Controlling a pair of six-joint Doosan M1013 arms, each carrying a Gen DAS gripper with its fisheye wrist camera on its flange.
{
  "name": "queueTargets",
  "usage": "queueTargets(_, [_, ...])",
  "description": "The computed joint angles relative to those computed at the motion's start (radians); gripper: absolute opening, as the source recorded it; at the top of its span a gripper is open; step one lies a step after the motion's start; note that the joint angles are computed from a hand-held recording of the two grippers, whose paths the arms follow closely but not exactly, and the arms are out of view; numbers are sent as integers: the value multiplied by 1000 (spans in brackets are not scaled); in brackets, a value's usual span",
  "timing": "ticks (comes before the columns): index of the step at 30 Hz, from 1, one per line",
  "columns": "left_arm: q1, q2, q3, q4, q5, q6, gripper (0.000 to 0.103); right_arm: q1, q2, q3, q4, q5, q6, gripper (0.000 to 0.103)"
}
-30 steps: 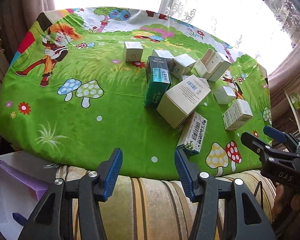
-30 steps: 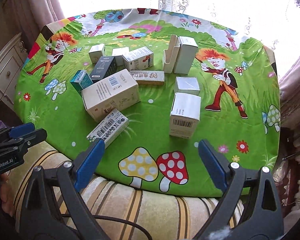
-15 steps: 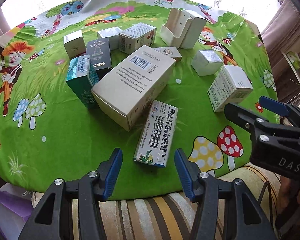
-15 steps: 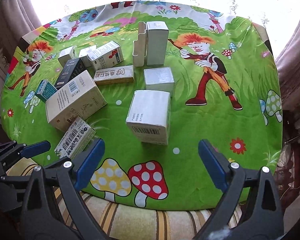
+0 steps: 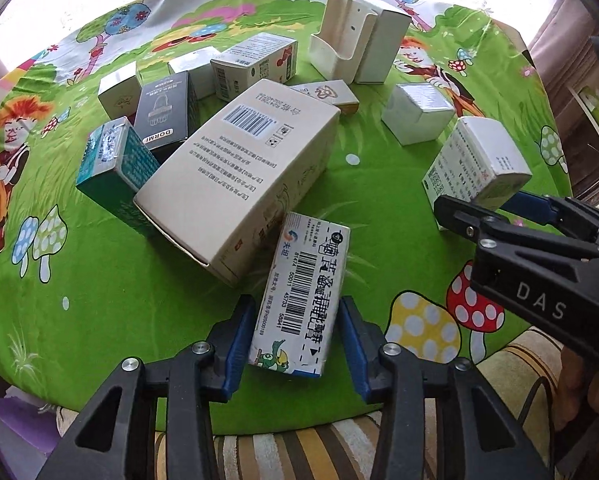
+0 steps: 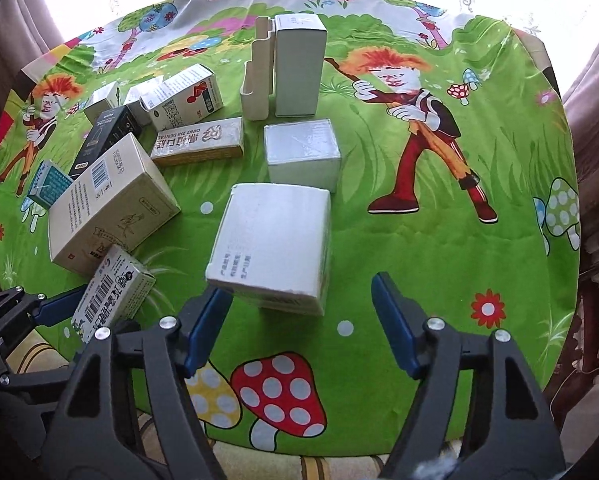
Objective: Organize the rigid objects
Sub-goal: 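Grasp the barcoded medicine box with the left tool while the right tool grasps the white box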
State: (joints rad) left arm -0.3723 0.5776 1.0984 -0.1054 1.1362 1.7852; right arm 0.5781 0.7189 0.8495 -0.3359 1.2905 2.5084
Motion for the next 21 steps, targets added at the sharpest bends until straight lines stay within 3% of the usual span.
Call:
queueTargets(1, [-5, 2, 0, 5, -8, -2, 39, -3, -2, 6, 16, -8, -3, 57])
queueTargets(2, [-5, 0, 5, 2, -15, 3, 38, -6, -4, 14, 31, -16, -6, 45])
queueTargets(3, [-4, -2, 10, -9, -21, 11, 37, -7, -6, 20, 41, -23, -7, 44])
queueTargets(21, [47, -122, 133, -96, -129, 13, 37, 25, -95, 123, 10, -131, 46, 44])
